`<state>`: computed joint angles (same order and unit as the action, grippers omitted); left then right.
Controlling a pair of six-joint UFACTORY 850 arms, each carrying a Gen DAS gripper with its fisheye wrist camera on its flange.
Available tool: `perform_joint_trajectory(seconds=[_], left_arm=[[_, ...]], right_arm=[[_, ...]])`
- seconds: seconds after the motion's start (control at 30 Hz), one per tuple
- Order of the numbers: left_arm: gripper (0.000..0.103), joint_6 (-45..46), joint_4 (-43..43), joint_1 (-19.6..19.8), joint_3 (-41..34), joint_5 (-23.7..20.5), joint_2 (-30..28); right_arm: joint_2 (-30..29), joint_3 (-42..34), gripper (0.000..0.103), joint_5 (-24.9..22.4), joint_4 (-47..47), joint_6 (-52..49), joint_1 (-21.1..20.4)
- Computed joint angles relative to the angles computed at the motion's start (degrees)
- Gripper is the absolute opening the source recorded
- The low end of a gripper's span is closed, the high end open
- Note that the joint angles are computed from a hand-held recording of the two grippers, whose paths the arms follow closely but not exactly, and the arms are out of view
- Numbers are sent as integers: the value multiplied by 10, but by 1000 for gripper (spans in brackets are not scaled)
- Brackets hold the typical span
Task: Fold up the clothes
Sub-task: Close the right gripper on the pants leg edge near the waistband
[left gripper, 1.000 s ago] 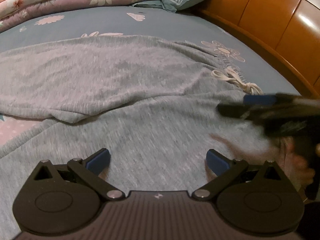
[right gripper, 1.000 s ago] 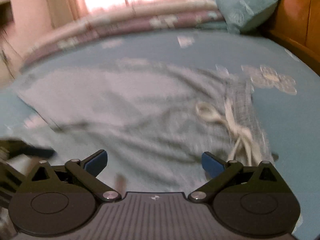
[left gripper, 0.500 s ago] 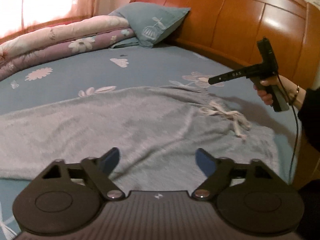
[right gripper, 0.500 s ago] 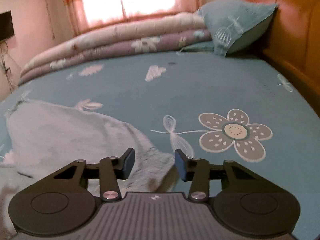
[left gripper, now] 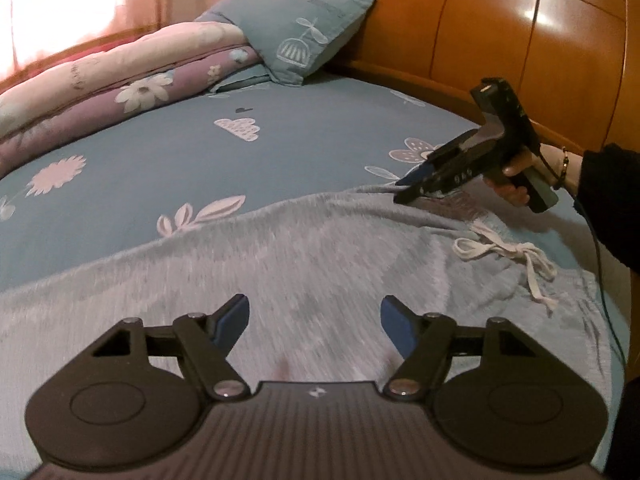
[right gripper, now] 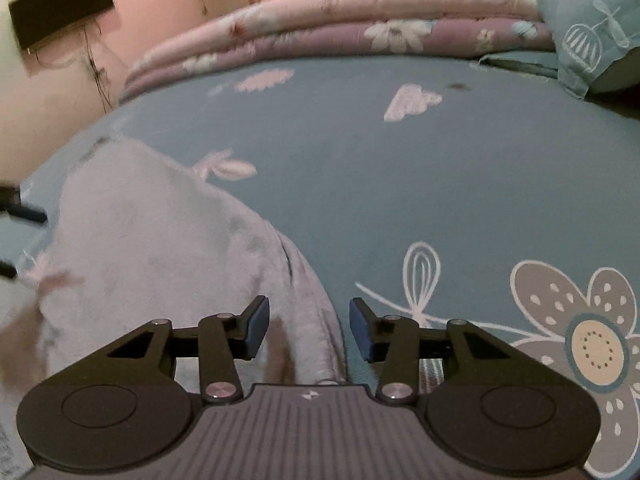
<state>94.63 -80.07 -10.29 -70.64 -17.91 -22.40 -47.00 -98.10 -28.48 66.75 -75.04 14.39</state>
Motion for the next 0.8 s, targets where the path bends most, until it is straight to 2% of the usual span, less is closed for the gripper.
perform_joint_trajectory(seconds=[0.07,0.1,0.13,0.2,0.33,0.47,0.67,0.77,0.8], left_arm=[[72,-21,31,-2,-28,4,-21],[72,-34,48,-4,-45,4,-34],[72,-35,52,-5,-57,2,-43],[72,-52,85,-10,-92,-2,-66],[72,-16,120,-29,-155,2,-107],[73,59,153,-47,-235,-28,-159],[72,-60,390,-68,-426,-169,-272],[72,-94,497,-83,-454,-183,-291],[66,-96,523,-87,-454,-180,-292]], right_arm=[[-1,4,46,3,8,-14,2],[2,10,23,0,23,-26,1],[6,16,10,0,32,-33,1],[20,39,8,8,81,-84,4],[49,81,7,9,196,-203,5],[70,100,7,-5,220,-243,4],[98,123,7,-10,205,-277,11],[113,135,7,-10,194,-294,15],[116,136,7,-11,184,-293,16]])
